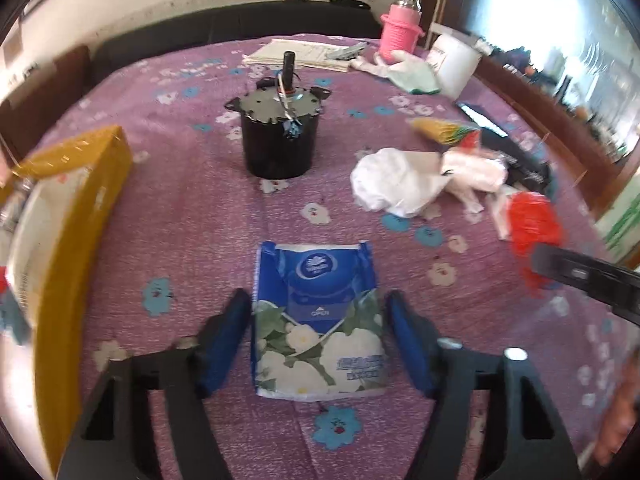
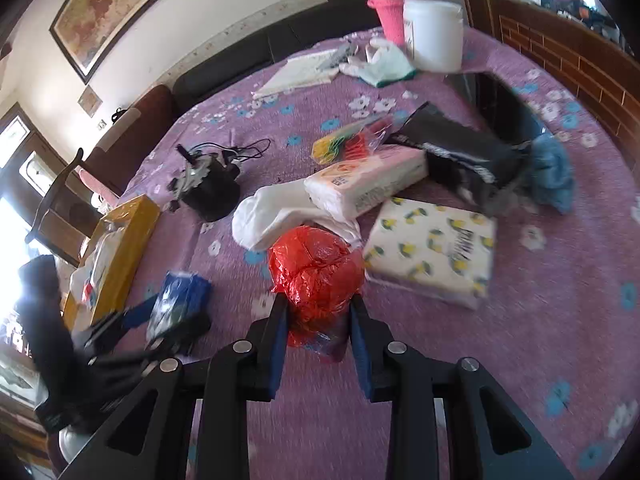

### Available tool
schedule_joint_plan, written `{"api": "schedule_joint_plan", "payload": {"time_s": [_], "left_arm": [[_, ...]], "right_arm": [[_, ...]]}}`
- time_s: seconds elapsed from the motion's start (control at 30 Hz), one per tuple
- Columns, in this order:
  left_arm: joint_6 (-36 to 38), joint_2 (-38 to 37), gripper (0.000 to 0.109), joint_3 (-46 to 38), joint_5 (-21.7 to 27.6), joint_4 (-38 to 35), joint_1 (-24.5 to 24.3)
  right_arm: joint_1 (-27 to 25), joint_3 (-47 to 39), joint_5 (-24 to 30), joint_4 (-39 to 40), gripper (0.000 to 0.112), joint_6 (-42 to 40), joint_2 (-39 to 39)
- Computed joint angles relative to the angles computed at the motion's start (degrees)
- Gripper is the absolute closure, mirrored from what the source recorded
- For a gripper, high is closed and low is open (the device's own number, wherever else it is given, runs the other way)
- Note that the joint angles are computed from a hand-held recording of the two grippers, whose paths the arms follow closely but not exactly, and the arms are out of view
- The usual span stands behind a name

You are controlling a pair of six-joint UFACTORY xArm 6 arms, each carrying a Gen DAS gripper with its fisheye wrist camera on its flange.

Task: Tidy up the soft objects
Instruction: 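Grasp Vinda tissue pack with left gripper while right grasps red plastic bag, then carry Vinda pack into yellow box and open left gripper while right drops red bag there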

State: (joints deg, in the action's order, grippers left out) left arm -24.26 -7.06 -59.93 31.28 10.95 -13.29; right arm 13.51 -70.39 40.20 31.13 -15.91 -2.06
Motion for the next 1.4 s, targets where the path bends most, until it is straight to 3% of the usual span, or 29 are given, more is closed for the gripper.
{"api": "schedule_joint_plan", "payload": {"time_s": [0.13,0.23,0.3,0.47,0.73,0.97,1.2,1.4], "left_arm": [[2.42,-0.68,0.058,0.91,-1.26,-3.86,0.68],[8.14,-3.42,0.058,3.15,-1.85,-14.30,1.79],[11.00,-7.32,0.058,5.95,-3.56,-19.58,2.19],[13.54,-18.55,0.058,11.90,-5.29,-24.02,5.26],[11.71,-29.94,0.058,17.40,0.89,-18.12,20.84],[16.38,-27.88,0.058,17.37,4.59,-19.75,33.22],[21.81,-23.32,0.057,15.67,5.86,-22.46,38.01],[22.15,-20.66,0.054,13.64,6.50,-22.40,39.19]], "right_arm": [[-0.14,3.73,-0.74,-0.72,0.081,-1.33,-4.56],[-0.05,5.08,-0.73,-0.97,0.081,-2.14,-6.83],[0.41,5.57,-0.79,-0.98,0.081,-2.52,-8.01],[3.25,5.60,-0.81,-0.74,0.081,-3.26,-9.29],[12.41,0.42,0.32,0.56,0.081,-4.68,-5.33],[21.08,-7.51,2.17,-1.23,0.081,-3.99,2.22],[27.14,-17.23,5.42,-3.78,0.080,-2.39,11.05],[30.08,-29.22,12.39,-5.68,0.080,-1.19,21.16]]}}
